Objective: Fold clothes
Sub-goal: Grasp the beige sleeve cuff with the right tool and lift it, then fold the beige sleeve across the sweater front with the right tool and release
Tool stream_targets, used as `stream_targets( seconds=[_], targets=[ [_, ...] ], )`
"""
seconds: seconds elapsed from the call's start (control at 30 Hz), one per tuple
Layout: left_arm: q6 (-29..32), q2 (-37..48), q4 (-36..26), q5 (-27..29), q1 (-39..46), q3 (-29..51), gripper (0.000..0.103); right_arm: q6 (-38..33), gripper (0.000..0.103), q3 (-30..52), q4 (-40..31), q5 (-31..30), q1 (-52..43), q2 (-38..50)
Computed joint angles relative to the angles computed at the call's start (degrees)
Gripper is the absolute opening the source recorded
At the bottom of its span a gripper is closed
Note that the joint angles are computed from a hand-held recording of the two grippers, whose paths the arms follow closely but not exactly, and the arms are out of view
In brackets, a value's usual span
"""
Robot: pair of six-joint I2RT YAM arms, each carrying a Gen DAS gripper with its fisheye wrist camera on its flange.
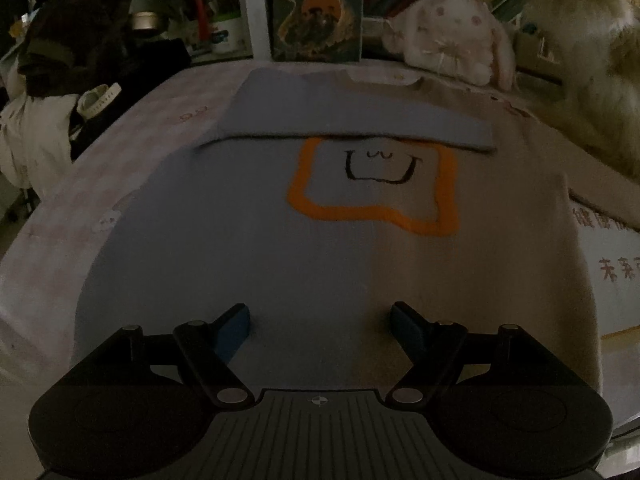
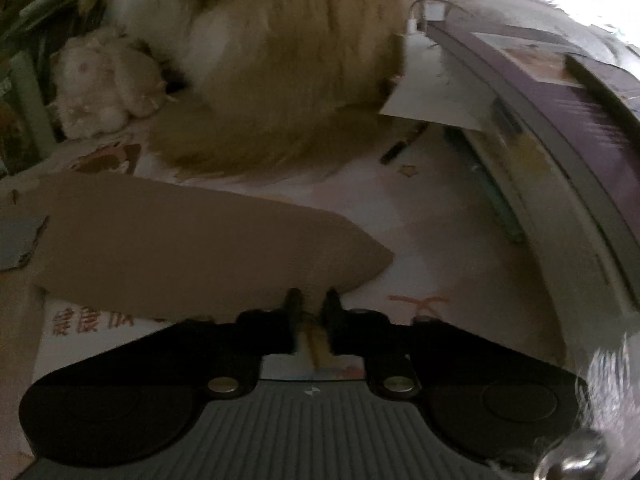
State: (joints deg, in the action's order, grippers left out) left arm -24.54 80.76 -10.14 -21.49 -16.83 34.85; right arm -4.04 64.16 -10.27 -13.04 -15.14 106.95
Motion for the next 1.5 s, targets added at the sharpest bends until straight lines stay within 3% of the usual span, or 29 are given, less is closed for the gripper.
stream_targets(
  seconds=[0.23,0.4,0.67,0.87,1.1,1.5],
  targets=[
    [-0.32,-0.5,1.88,1.12,-0.11,-1.16,0.08,1.52,0.009,1.99,0.52,-2.42,-1.57,-2.51],
    [2.01,-0.2,4.68,3.0,0.74,-1.89,0.083,1.01,0.009,2.52,0.12,-0.52,0.08,-2.97],
    [10.0,-4.39,8.21,8.82,7.51,-3.82,0.083,6.11,0.009,3.38,-1.15,-2.46,5.26,-6.57],
    [19.41,-7.22,10.94,17.82,17.92,-4.07,0.083,9.24,0.009,7.85,-1.26,-1.2,16.9,-8.92],
    [35.17,-10.49,11.48,29.2,32.05,-4.22,0.083,11.88,0.009,20.02,-2.25,5.99,33.92,-2.23],
    [51.17,-4.98,7.32,45.93,51.55,-0.28,0.083,14.75,0.009,50.53,-12.44,15.76,50.3,20.63]
  ],
)
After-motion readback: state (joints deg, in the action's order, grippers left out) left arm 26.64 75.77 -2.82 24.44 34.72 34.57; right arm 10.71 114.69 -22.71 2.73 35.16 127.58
